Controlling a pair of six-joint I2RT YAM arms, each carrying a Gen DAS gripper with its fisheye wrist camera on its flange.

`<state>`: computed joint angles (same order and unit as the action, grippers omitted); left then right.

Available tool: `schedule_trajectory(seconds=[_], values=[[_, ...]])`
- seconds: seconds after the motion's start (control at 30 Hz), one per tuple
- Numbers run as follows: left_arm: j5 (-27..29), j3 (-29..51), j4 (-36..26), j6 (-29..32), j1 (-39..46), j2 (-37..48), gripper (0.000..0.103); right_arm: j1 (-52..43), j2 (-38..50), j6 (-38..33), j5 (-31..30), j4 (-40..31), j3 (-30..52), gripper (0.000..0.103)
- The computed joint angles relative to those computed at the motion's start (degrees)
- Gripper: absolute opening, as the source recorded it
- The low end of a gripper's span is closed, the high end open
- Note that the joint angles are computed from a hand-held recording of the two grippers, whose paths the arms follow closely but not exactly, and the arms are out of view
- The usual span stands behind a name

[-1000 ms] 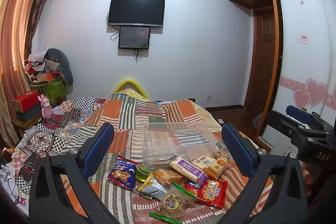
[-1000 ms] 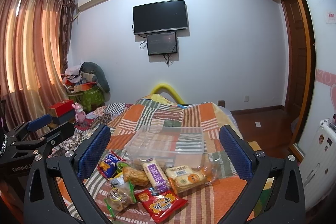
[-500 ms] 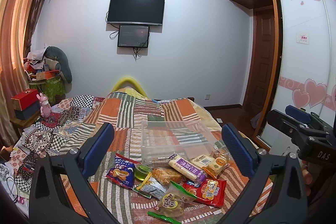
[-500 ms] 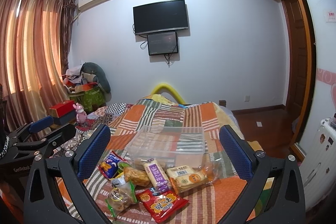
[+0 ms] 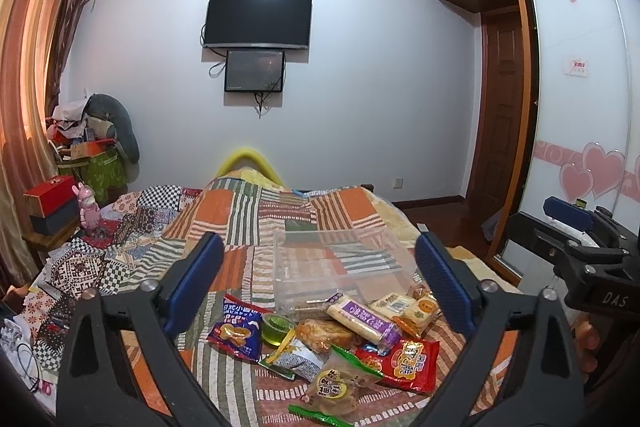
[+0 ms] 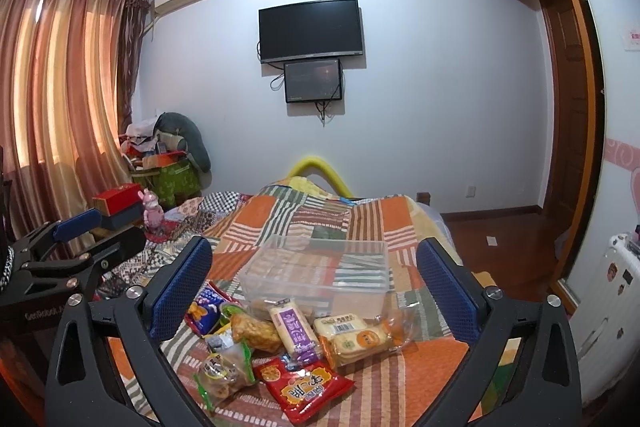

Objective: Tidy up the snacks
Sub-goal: 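Grasp the green-edged clear cake bag with left tool while right grasps red snack bag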

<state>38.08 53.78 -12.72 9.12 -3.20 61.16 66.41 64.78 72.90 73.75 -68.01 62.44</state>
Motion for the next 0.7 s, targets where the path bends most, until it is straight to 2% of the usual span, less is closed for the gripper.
schedule_trajectory(seconds=[0.2,0.4,0.5,0.7], values=[[-0.6,2.6,-4.1,4.8,0.3,4.7,0.077,-2.8,-3.7,-5.7,-5.9,6.0,-4.4,0.080],[-0.5,6.6,-10.7,9.9,0.4,12.4,0.063,-9.0,-8.8,-13.0,-17.0,14.7,-11.0,0.063],[-1.2,7.8,-12.6,11.5,-0.4,15.7,0.059,-11.0,-9.2,-14.0,-20.7,16.1,-12.6,0.059],[-3.8,9.0,-16.6,15.6,-3.2,21.0,0.059,-15.5,-10.0,-16.1,-29.7,19.3,-17.1,0.058]])
